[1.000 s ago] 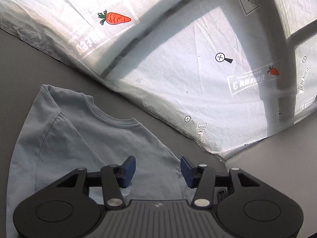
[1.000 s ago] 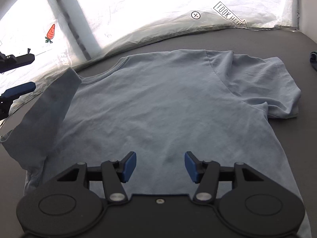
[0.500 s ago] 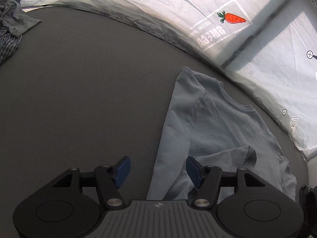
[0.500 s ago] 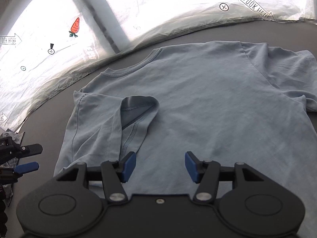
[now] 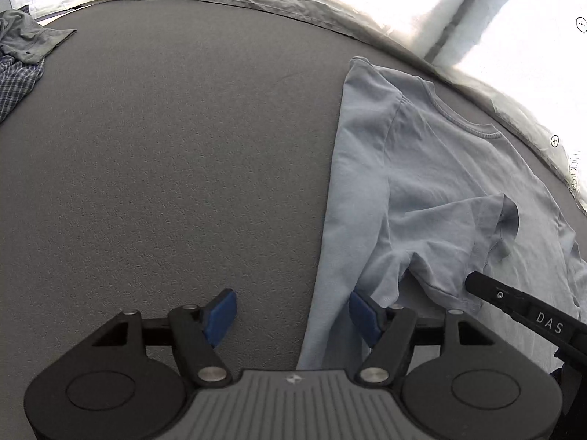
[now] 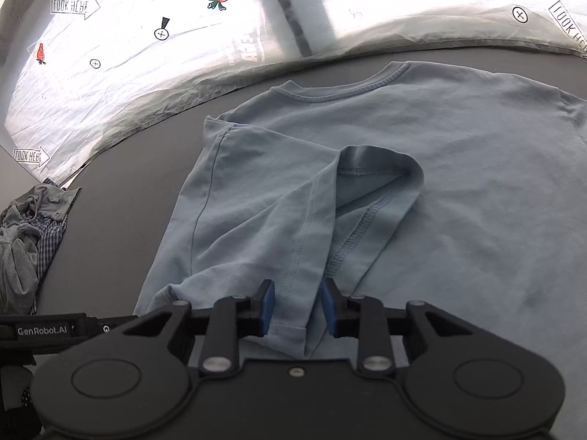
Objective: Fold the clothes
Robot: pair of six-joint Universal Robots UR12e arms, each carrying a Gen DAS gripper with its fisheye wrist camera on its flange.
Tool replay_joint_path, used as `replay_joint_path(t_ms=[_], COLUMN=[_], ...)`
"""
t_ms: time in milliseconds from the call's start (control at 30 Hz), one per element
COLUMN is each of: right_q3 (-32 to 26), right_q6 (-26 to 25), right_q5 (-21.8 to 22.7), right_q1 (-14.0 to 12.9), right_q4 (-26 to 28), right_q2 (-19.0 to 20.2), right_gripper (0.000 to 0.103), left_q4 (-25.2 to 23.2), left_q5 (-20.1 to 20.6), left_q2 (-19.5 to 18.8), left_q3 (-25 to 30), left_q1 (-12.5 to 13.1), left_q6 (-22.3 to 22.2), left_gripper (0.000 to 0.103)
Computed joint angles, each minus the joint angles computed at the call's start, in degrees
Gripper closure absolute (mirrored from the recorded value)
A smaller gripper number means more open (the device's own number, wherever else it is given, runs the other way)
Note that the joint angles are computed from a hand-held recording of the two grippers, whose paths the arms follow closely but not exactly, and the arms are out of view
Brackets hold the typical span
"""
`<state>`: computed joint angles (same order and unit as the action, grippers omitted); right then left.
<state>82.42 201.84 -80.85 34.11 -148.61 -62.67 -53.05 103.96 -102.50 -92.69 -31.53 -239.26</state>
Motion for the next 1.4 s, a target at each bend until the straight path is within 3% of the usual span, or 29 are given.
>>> replay_joint_path(t_ms=[67, 300, 400, 533, 633, 700, 967, 1067, 1267, 1333, 1400], right_q3=[0.5, 3.8, 4.7, 4.5, 5.5, 5.7, 2.5, -0.2, -4.5, -5.2, -6.4], right_q6=[-0.2, -0.2, 0.1, 4.4, 8.8, 11.8, 17.7, 19.3, 19.4, 17.3, 12.1], right_q5=[0.1, -2.7, -3.3, -3.8, -3.9, -4.2, -3.9, -4.3, -5.8, -6.4, -7.1], right_q1=[-0.1, -0.5, -0.8, -0.9, -1.6, -2.1, -3.7, -3.8, -3.5, -3.2, -2.8], right_q4=[-0.6, -3.4, -1.0, 3.8, 1.2, -1.3, -6.0, -4.3, 1.6, 2.1, 4.0], right_q2=[-0.2, -3.3, -4.2, -4.5, -4.8, -4.6, -1.6, 0.3, 3.1, 3.5, 4.1], right_gripper=[0.099, 0.100, 0.100, 0.100, 0.086, 0.065, 0.056, 0.052, 0.052, 0.058, 0.079], left_q4=[-2.1, -4.6, -5.3, -6.7, -6.5, -5.0, -0.6, 1.2, 3.7, 3.2, 2.7], left_q5=[0.9, 1.1, 1.5, 1.9, 1.4, 0.3, -0.4, 0.2, 0.7, 1.2, 1.6], left_q2=[-0.6, -1.1, -1.4, -1.7, -1.5, -1.3, -2.6, -3.8, -5.9, -6.6, -7.1], left_q3=[1.1, 2.1, 2.5, 3.2, 3.0, 2.7, 3.9, 5.2, 7.1, 7.8, 8.3], left_q1=[-0.6, -1.5, -1.8, -2.1, -1.8, -1.2, 2.1, 3.1, 4.3, 4.4, 4.6], left_q6=[1.5, 4.4, 6.1, 7.4, 7.0, 6.1, 5.0, 4.4, 5.1, 6.1, 6.7], left_gripper=[0.034, 0.032, 0.028, 0.028, 0.027, 0.027, 0.027, 0.027, 0.027, 0.027, 0.027])
